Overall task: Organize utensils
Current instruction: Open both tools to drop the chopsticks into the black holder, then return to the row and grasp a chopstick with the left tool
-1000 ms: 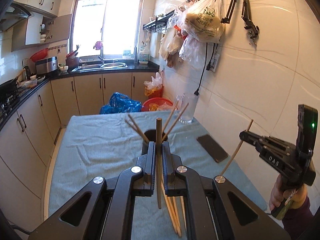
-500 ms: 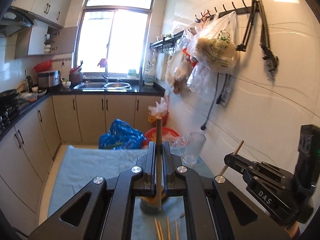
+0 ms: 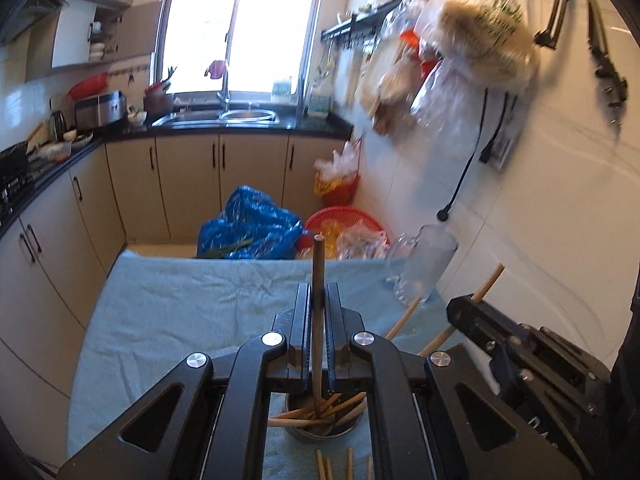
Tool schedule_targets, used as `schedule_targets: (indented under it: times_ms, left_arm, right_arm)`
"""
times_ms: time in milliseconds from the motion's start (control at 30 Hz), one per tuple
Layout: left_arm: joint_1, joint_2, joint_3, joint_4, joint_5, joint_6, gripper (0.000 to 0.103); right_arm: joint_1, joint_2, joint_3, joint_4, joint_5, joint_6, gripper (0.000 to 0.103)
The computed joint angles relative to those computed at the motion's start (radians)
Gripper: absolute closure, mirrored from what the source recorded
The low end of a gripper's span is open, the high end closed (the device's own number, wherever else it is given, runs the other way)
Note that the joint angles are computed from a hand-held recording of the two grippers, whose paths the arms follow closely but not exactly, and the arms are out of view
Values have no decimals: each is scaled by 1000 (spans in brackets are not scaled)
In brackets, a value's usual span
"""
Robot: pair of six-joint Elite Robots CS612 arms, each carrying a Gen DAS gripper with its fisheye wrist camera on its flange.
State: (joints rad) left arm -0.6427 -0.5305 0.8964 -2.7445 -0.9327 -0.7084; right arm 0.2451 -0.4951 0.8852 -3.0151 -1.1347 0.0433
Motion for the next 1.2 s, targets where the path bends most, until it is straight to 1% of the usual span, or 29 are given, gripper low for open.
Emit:
schedule_targets:
  times_ms: [67,233,267,300,333,367,400,433,467,533,567,600,733,833,933,1000,1133,1200]
  left_arm:
    - [4,6,-8,11,-7,-8,97]
    - [2,3,7,-16,11,8,97]
    - [2,-3,15,-24,9,11,95]
    - [3,-7,24,-36,1,11,88]
    - [3,-13,34,-48,-4,8,82]
    - [1,-22,53,-72,-7,0,73]
    - [-1,-29,67,-90,-7,-4,69]
    - [-3,-38,86,-117,-8,-8,68]
    - [-5,-46,100,-130,-9,-8,68]
    - [-12,-64,132,-154,-8,0,68]
    - [-16,-72,147,-167,-4,7,68]
    - [-21,-81,163,-180,0,14,67]
    - [-45,-119,232,-239,29,34,63]
    - [-66,-151,294,-289,46,45,61]
    - [-87,-179,349,-318,57,47,56]
    - [-101,-198,390,-332,62,39,56]
    - [-129,-232,474,-351,85,1,53]
    - [-143,-242,511,-359,102,-27,49]
  right_arm:
    - [2,19,-30,45,-2,-7,96]
    - [0,66,-113,135,5,-7,96]
    - [-2,74,-127,149,15,-2,96]
    - [-3,82,-141,160,22,5,96]
    - [-5,90,-154,167,30,22,95]
    - [-10,102,-172,173,58,48,95]
    - [-14,108,-182,178,79,63,95]
    - [-16,115,-192,182,94,74,95]
    - [-18,118,-195,177,105,89,92]
    - [-19,119,-194,165,114,103,82]
    - [-20,116,-188,155,120,108,72]
    - [-20,112,-180,142,121,113,66]
    - [-22,78,-120,83,126,117,65]
    - [-27,40,-56,34,130,121,60]
    - [-33,-16,38,-28,123,103,53]
    - [-36,-50,98,-56,109,84,46]
    - [-48,-111,214,-90,95,50,43]
    - [-55,-140,271,-96,77,27,40]
